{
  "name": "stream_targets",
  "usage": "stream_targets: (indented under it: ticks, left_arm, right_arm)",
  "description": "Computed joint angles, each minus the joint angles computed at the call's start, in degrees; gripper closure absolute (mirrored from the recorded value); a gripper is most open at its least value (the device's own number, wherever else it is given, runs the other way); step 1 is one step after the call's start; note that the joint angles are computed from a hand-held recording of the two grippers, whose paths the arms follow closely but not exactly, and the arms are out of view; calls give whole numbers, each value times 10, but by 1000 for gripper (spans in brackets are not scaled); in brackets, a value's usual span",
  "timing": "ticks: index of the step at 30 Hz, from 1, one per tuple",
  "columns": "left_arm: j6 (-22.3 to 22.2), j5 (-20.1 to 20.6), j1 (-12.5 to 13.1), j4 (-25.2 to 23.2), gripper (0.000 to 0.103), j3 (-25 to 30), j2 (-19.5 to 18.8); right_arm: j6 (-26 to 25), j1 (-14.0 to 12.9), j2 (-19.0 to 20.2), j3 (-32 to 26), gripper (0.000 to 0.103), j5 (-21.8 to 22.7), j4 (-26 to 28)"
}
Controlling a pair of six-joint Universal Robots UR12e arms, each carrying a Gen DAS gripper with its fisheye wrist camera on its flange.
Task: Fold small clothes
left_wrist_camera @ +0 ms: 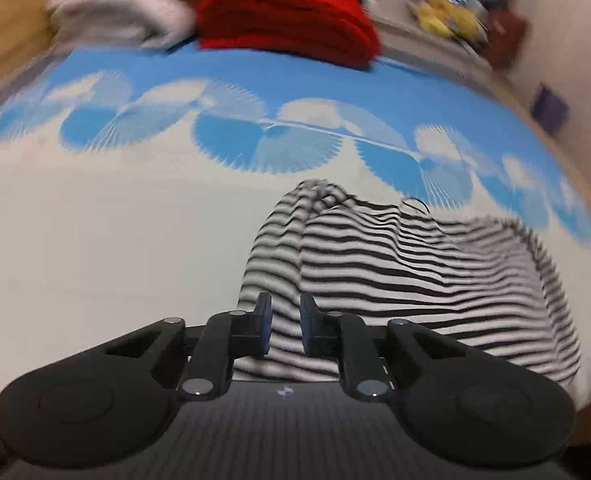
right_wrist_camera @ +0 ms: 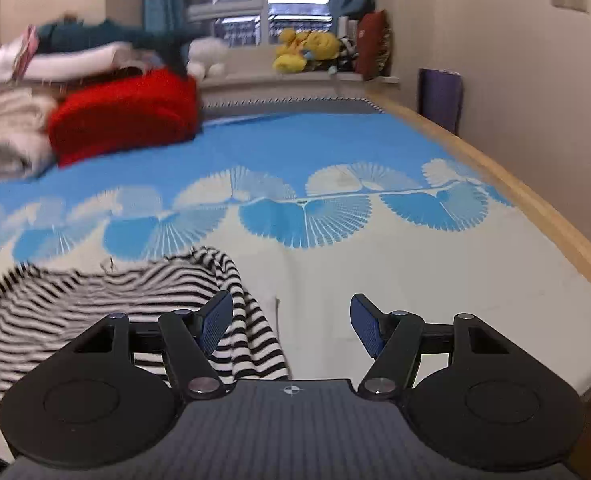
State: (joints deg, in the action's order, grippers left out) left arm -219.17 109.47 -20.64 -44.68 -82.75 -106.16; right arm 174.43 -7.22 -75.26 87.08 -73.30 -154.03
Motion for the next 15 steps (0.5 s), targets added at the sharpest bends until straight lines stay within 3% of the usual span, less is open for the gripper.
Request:
stream_targets:
  ticks: [3,7,13,15]
  left_arm:
    - [-60,-10,-2,9,88,-33,12]
    - [-162,-38,7,5,88,-51,19]
    - [-221,-113,25,-17,83,-60,22]
    - [-234,-124,25,-19,73,-63,22]
  right_arm:
    - [29,-6,0,4,50,36,2]
    - [11,1,7,-5,55,37,42]
    - [-12,-1,12,-15,55,53,74]
    - [-16,-1,11,-14,55,54,74]
